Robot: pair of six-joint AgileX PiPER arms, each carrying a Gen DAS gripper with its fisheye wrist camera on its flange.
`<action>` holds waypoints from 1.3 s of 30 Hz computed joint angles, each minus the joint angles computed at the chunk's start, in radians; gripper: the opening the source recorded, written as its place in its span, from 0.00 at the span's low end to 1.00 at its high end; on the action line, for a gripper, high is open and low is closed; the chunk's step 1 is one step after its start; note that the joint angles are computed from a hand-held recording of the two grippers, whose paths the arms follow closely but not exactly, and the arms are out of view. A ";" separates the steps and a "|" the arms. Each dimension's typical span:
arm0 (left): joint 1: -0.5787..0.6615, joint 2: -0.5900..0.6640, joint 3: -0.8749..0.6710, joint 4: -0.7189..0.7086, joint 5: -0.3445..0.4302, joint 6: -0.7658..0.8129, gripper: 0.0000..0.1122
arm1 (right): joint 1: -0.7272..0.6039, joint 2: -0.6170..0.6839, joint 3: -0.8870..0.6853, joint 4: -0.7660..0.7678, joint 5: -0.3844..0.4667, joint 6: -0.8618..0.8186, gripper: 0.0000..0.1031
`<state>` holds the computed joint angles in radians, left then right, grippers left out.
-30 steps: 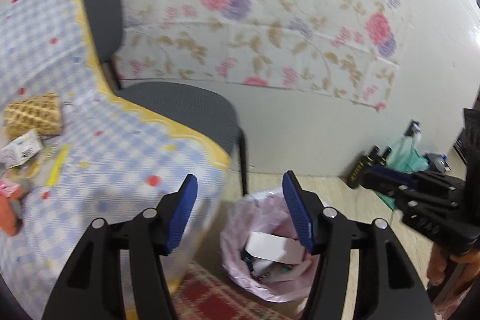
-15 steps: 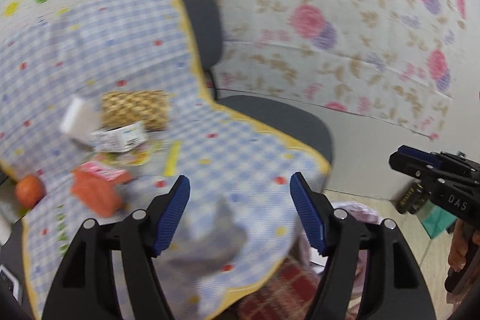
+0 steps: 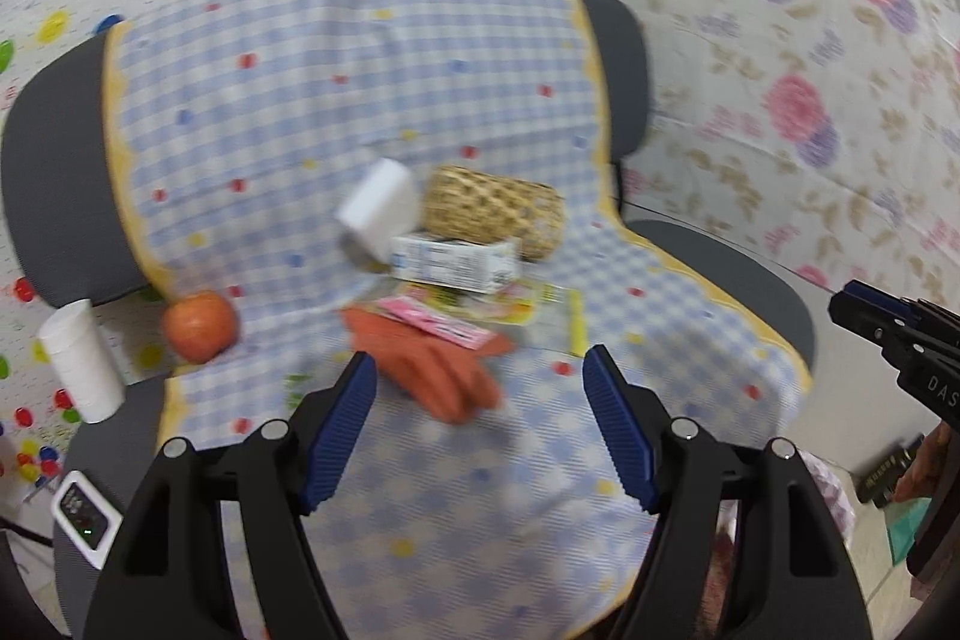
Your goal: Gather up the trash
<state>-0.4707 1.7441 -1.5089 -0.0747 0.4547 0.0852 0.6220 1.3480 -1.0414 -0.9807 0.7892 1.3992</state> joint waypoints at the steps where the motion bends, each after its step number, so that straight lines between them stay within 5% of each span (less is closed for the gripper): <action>1: 0.009 0.005 -0.007 0.041 -0.004 -0.038 0.62 | -0.018 0.026 -0.024 0.010 -0.012 -0.005 0.29; 9: 0.079 0.075 -0.056 0.057 0.026 -0.066 0.63 | -0.189 0.181 -0.164 0.295 -0.212 -0.266 0.29; 20: 0.105 0.298 -0.279 -0.044 0.175 -0.037 0.65 | -0.213 0.446 -0.430 0.422 -0.181 -0.535 0.29; 30: 0.123 0.522 -0.623 -0.189 0.376 -0.011 0.64 | -0.227 0.513 -0.508 0.446 -0.177 -0.578 0.36; 33: 0.150 0.627 -0.787 -0.269 0.490 -0.004 0.51 | -0.230 0.521 -0.516 0.460 -0.179 -0.587 0.36; 36: 0.174 0.653 -0.819 -0.357 0.507 0.037 0.34 | -0.228 0.521 -0.515 0.475 -0.183 -0.589 0.36; 37: 0.182 0.642 -0.796 -0.387 0.498 0.057 0.23 | -0.226 0.519 -0.513 0.477 -0.183 -0.592 0.36; 39: 0.190 0.568 -0.672 -0.410 0.414 0.104 0.16 | -0.216 0.516 -0.512 0.474 -0.180 -0.594 0.36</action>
